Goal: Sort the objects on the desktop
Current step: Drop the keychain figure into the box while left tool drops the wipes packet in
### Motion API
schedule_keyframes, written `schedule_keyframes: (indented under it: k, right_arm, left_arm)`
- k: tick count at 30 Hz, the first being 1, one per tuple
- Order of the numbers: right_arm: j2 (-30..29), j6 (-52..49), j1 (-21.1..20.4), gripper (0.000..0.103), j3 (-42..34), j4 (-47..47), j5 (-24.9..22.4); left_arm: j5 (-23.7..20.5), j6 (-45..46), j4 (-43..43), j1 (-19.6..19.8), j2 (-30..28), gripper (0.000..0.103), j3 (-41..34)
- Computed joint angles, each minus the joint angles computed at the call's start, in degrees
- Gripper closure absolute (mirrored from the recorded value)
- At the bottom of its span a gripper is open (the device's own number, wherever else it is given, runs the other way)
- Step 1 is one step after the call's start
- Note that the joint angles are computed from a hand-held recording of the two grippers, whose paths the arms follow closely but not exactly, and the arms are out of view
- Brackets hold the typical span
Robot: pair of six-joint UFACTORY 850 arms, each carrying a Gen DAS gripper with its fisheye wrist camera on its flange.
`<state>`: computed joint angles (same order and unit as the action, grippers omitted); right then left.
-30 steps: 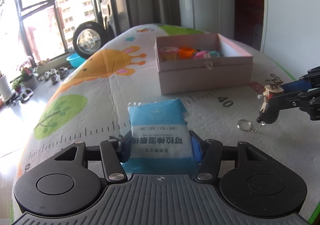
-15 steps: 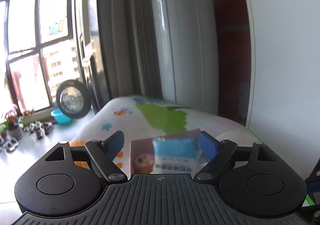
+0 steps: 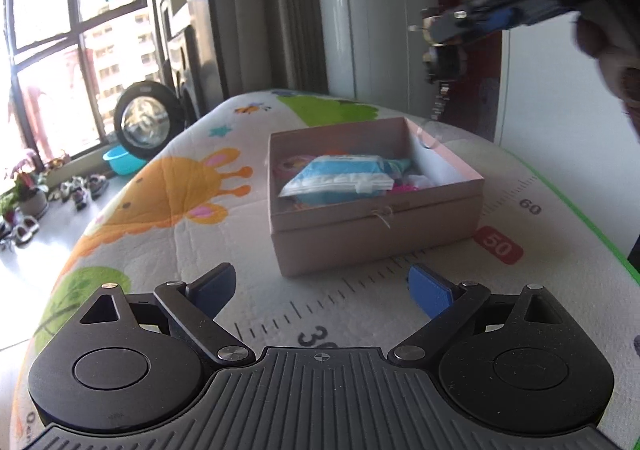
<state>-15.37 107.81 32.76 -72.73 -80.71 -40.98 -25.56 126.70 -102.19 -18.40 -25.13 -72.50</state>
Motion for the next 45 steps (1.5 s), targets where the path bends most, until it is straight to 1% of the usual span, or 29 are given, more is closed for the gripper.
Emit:
schedule_keyframes:
  k: [1, 2, 3, 4, 6, 7, 8, 11, 13, 14, 16, 17, 19, 20, 22, 24, 25, 28, 31, 33, 35, 36, 37, 38, 39, 41, 42, 43, 45]
  right_arm:
    - [-1.9, -3.37, -1.5, 0.068, -2.48, 2.85, 1.44]
    - [-3.61, -5.55, -2.42, 0.055, -4.63, 5.54, 1.77]
    - [-5.22, -7.05, -3.09, 0.046, -6.56, 8.1, 2.08]
    - [-6.52, -9.02, -3.91, 0.042, -8.0, 11.17, 4.25]
    - [-8.28, -11.22, -5.09, 0.024, -9.77, 16.25, 8.89]
    - [-9.67, -12.14, -5.46, 0.019, -10.95, 19.65, 10.66]
    - [-11.15, -13.77, -5.88, 0.017, -12.2, 23.31, 11.8]
    - [-15.38, -22.96, -7.06, 0.017, -15.57, 37.91, 13.81]
    - [-17.54, -27.9, -7.34, 0.028, -16.89, 44.13, 14.29]
    - [-18.04, -27.69, -7.23, 0.035, -16.75, 43.64, 14.88]
    - [-18.19, -22.57, -5.84, 0.036, -16.35, 35.46, 13.42]
    - [-18.31, -20.33, -5.03, 0.04, -16.22, 30.12, 11.98]
    - [-19.02, -18.69, -3.46, 0.041, -16.55, 21.88, 7.42]
    - [-19.25, -19.19, -3.06, 0.041, -16.57, 19.84, 6.49]
    - [-19.77, -20.3, -2.54, 0.037, -16.87, 17.16, 4.76]
    - [-20.53, -21.01, -2.3, 0.017, -17.68, 16.74, 2.15]
    - [-20.54, -21.34, -2.32, 0.015, -17.81, 17.58, 1.34]
    - [-17.39, -21.18, -3.41, 0.015, -15.26, 21.48, 3.93]
    - [-11.77, -10.07, -4.05, 0.015, -9.62, 13.95, 5.14]
    - [-8.6, -2.23, -5.26, 0.015, -6.61, 9.33, 5.56]
    - [-7.11, 2.41, -7.23, 0.015, -5.33, 8.46, 6.47]
    - [-7.13, 2.92, -8.11, 0.018, -5.45, 9.37, 6.83]
    - [-7.6, 1.87, -8.84, 0.024, -6.02, 11.23, 7.15]
    - [-8.25, -0.54, -9.54, 0.039, -6.79, 14.22, 8.2]
    - [-8.8, -3.65, -10.24, 0.046, -7.34, 18.01, 10.6]
    - [-9.86, -8.7, -11.02, 0.046, -7.49, 24.65, 17.65]
    - [-11.32, -12.95, -10.62, 0.046, -8.7, 28.99, 18.56]
    - [-12.83, -15.62, -9.82, 0.048, -9.99, 30.94, 18.15]
    - [-14.32, -16.21, -8.06, 0.051, -11.17, 27.64, 17.68]
  left_arm:
    - [-0.89, -1.0, 0.49, 0.23, 0.21, 0.005, 0.39]
    - [-1.69, -1.86, 0.91, 0.58, 0.27, 0.004, 0.64]
    - [-2.4, -2.6, 1.09, 0.89, 0.48, 0.003, 1.09]
    - [-2.83, -3.3, 1.39, 1.15, 0.54, 0.003, 1.34]
    - [-2.84, -5.56, 2.9, 1.28, 0.11, 0.003, 1.01]
    - [-2.69, -6.53, 3.61, 1.3, -0.25, 0.003, 0.83]
    - [-2.57, -7.67, 4.53, 1.4, -0.52, 0.003, 0.63]
    - [-3.01, -10.35, 6.46, 1.98, -1.22, 0.003, 0.21]
    - [-3.77, -10.98, 6.76, 2.54, -1.52, 0.003, 0.21]
    - [-3.83, -11.51, 7.02, 2.74, -1.67, 0.003, 0.15]
    - [-3.49, -12.93, 7.73, 2.99, -2.2, 0.003, -0.3]
    - [-3.3, -13.53, 8.01, 3.02, -2.4, 0.003, -0.51]
    - [-3.03, -14.54, 8.49, 3.01, -2.8, 0.003, -0.99]
    - [-2.9, -14.49, 8.44, 2.97, -2.83, 0.003, -1.03]
    - [-2.49, -13.62, 7.84, 2.82, -2.72, 0.003, -0.79]
    - [-1.92, -12.5, 7.02, 2.67, -2.54, 0.003, -0.49]
    - [-1.75, -12.25, 6.85, 2.66, -2.49, 0.003, -0.42]
    - [-0.44, -12.68, 6.88, 2.48, -2.56, 0.003, -0.62]
    - [0.98, -13.11, 6.45, 2.09, -2.42, 0.003, -0.97]
    - [0.67, -11.94, 4.93, 1.93, -2.22, 0.002, -0.91]
    - [0.33, -12.03, 4.92, 1.67, -2.37, 0.001, -1.13]
    - [0.2, -12.7, 5.73, 1.51, -2.59, 0.001, -1.38]
    - [0.28, -13.52, 6.77, 1.3, -2.8, 0.001, -1.6]
    - [0.46, -14.29, 7.88, 1.09, -2.99, 0.001, -1.77]
    - [0.58, -14.62, 8.59, 0.93, -3.15, 0.001, -1.84]
    - [0.62, -14.96, 9.34, 0.87, -3.33, 0.001, -1.87]
    - [0.8, -15.42, 9.65, 0.84, -3.41, 0.001, -1.92]
    - [1.03, -16.03, 10.0, 0.83, -3.52, 0.001, -2.06]
    - [1.45, -16.91, 10.34, 0.91, -3.58, 0.001, -2.24]
